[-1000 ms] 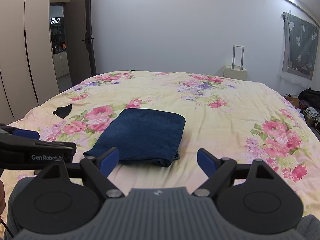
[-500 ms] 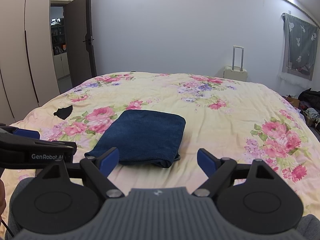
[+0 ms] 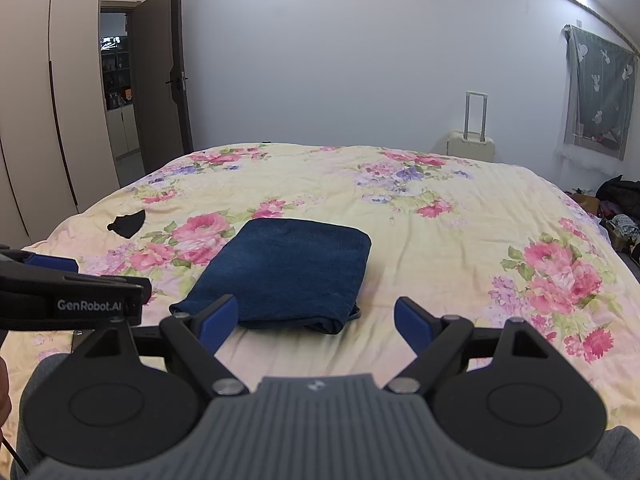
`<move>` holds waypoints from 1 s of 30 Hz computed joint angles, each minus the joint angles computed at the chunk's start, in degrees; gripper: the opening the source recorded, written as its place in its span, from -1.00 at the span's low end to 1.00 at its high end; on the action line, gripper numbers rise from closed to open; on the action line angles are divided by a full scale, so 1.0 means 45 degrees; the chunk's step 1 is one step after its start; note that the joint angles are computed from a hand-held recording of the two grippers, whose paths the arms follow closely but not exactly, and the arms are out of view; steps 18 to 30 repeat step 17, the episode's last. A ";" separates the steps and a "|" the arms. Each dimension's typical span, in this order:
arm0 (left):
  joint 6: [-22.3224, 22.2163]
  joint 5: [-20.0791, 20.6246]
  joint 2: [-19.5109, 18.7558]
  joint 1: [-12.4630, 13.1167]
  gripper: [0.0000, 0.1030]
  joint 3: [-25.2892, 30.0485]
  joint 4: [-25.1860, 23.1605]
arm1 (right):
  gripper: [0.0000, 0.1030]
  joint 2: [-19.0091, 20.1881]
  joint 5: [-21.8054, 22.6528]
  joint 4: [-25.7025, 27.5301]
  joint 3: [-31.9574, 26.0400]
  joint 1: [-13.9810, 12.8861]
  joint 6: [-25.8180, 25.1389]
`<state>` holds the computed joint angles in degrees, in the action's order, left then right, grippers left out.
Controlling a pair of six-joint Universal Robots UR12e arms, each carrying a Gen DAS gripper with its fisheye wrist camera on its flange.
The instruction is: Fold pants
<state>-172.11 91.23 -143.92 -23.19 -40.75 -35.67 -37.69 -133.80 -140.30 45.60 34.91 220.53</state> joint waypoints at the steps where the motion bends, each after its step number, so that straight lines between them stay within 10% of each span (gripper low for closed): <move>1: -0.0022 -0.0010 0.0014 -0.0006 0.77 -0.0026 0.0048 | 0.58 0.0003 -0.0002 0.0018 -0.0019 -0.0002 0.0007; 30: -0.0143 -0.0192 0.0093 -0.0012 0.77 -0.0238 0.0544 | 0.58 0.0009 -0.0025 0.0080 -0.0050 0.0015 0.0084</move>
